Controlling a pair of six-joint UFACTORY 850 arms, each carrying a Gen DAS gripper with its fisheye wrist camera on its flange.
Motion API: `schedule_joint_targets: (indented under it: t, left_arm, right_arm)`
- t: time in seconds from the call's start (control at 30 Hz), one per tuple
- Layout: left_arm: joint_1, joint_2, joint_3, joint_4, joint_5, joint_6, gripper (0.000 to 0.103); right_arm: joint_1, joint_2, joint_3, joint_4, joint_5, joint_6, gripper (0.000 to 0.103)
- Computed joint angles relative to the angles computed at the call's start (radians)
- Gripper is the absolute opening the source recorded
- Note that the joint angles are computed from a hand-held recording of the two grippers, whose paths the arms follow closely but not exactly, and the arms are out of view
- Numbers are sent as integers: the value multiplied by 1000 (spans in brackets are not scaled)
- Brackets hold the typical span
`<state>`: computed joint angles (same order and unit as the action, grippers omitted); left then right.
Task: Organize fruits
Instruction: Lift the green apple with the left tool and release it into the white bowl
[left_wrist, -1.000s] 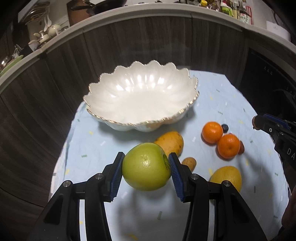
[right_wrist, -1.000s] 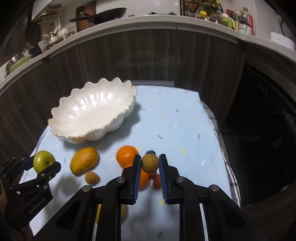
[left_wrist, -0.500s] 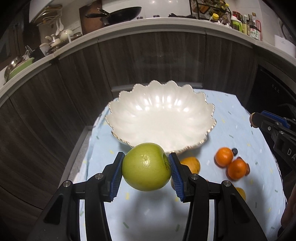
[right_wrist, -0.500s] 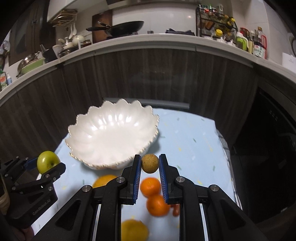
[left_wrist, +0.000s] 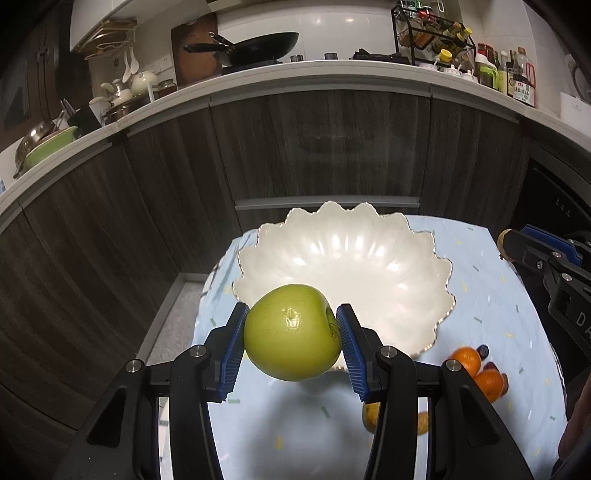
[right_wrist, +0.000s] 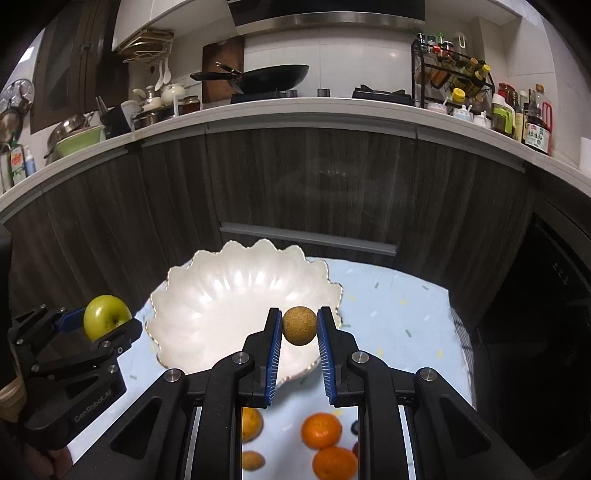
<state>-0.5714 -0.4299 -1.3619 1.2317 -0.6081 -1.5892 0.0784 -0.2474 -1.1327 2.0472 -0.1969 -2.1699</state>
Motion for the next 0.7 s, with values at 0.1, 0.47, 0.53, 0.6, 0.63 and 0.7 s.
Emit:
schedule_joint_targets:
  t: [0.1, 0.47, 0.53, 0.6, 0.63, 0.7]
  left_arm:
    - [8, -9, -13, 2, 4, 4, 48]
    - [34, -49, -53, 31, 30, 4, 48]
    - [39, -57, -59, 43, 39, -5, 48]
    - [44, -66, -68, 65, 39, -17, 48]
    - [46, -68, -71, 75, 41, -22, 48]
    - [51, -77, -80, 94, 44, -35, 48]
  right_arm:
    - [3, -13, -15, 23, 0, -23, 21]
    - [10, -81, -86, 50, 13, -55, 21]
    - [10, -94, -100, 50, 13, -59, 21]
    - [11, -106, -112, 53, 10, -63, 21]
    - [12, -113, -119, 55, 11, -65, 21]
    - [12, -129, -136, 40, 12, -48, 21]
